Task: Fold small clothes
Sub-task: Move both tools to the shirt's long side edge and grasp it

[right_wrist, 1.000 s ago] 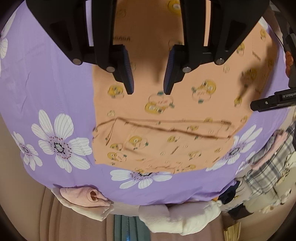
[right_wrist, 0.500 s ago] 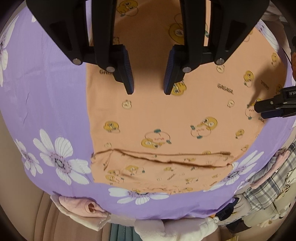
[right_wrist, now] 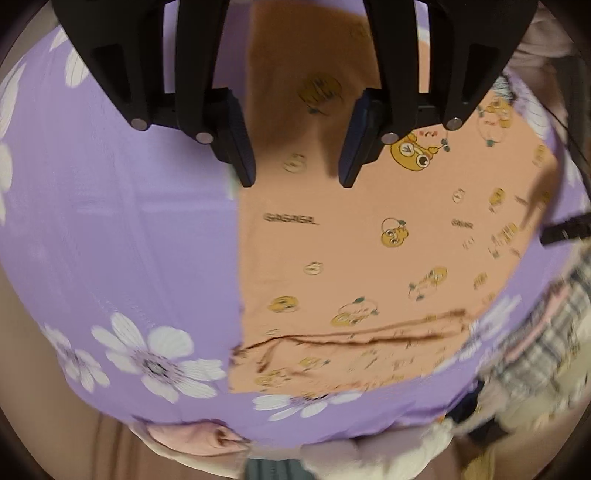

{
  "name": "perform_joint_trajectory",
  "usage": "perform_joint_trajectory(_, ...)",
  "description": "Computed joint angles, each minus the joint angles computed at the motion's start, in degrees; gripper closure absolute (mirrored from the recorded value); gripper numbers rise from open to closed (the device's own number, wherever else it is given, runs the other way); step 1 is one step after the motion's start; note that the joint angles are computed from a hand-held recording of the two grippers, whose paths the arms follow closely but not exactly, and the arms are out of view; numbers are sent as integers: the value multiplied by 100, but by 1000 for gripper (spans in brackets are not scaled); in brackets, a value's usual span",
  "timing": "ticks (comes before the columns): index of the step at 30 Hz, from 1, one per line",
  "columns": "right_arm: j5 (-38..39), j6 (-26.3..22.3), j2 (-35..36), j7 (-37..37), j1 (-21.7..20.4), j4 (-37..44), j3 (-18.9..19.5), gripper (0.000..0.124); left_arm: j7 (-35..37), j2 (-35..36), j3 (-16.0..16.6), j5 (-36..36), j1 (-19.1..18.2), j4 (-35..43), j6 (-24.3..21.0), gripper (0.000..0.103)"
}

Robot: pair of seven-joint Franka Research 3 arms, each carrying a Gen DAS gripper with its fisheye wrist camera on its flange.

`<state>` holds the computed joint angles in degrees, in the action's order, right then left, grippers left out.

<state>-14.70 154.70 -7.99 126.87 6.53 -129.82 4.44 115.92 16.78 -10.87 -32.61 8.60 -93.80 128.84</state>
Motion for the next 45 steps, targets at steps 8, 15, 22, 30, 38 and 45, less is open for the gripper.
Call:
perform_joint_trajectory(8, 2534, 558, -396, -1292, 292, -772, -571, 71, 145, 369, -101, -652, 339, 385, -883, 32)
perform_joint_trajectory(15, 5194, 727, -400, -3602, 947, -822, -1018, 68, 598, 560, -189, -1119, 474, 622, -1579, 31)
perform_joint_trajectory(22, 6594, 653, 193, -4915, 848, -181, -894, 68, 410, 1308, -353, -1379, 489, 1548, -2012, 32)
perform_joint_trajectory(30, 8162, 246, 745, -6158, 369, 514, -582, 69, 270, 1638, -605, -1487, 614, 1931, -2298, 32)
perform_joint_trajectory(38, 8923, -517, 140, -6801, 255, -103, -587, 77, 712, 1090, -479, -1747, 872, 1144, -2900, 32)
perform_joint_trajectory(45, 9251, -586, -171, -7004, 420, -485, -611, 81, 693, 919, -264, -1920, 680, 892, -2806, 43)
